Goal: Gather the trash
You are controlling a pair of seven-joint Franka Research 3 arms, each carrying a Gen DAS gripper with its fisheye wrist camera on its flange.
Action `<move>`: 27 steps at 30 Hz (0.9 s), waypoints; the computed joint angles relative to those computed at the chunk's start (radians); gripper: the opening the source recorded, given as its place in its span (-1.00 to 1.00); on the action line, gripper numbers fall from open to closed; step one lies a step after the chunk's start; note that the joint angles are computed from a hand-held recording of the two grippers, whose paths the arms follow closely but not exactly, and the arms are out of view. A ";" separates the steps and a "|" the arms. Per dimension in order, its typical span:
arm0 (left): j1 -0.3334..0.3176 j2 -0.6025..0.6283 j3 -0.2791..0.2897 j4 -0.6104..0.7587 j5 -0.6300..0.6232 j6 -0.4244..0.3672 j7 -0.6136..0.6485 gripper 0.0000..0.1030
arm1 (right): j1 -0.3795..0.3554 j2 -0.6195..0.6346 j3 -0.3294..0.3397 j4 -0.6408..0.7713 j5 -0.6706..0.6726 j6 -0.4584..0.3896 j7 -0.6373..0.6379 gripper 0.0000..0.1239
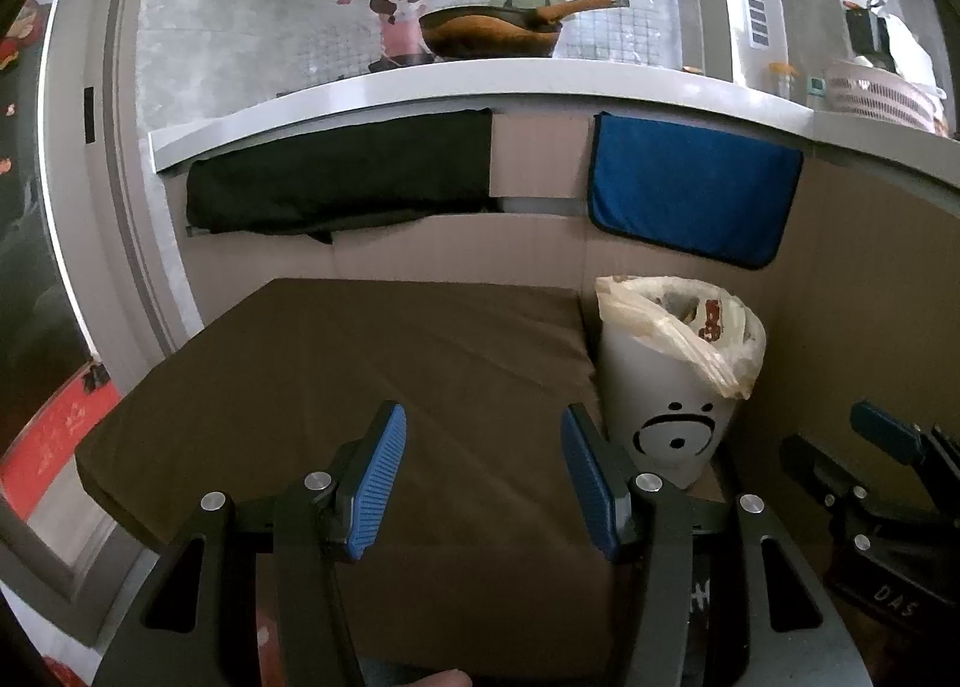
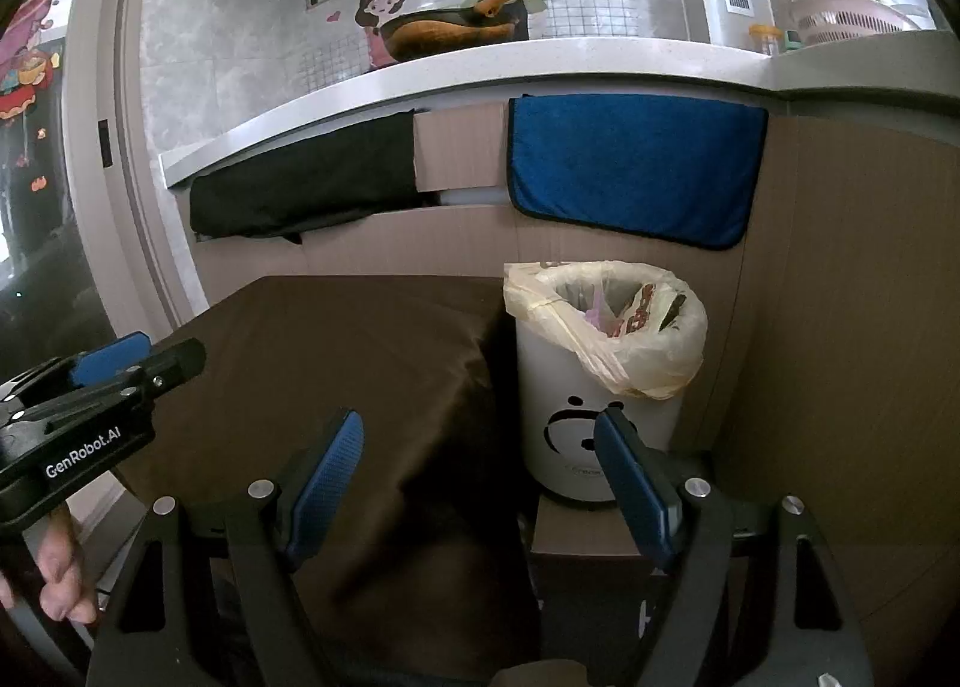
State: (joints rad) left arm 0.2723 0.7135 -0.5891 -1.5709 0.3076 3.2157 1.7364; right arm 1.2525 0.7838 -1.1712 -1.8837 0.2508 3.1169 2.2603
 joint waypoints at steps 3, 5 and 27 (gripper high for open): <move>-0.006 -0.005 0.008 -0.002 -0.001 0.009 -0.009 0.06 | 0.008 0.009 -0.010 0.000 0.003 -0.002 0.005 0.24; -0.010 -0.008 0.014 -0.004 0.002 0.016 -0.017 0.06 | 0.010 0.014 -0.013 -0.001 0.006 0.001 0.008 0.24; -0.039 -0.018 0.051 0.001 0.021 0.014 -0.069 0.06 | -0.003 0.006 -0.001 0.002 0.013 0.003 0.000 0.24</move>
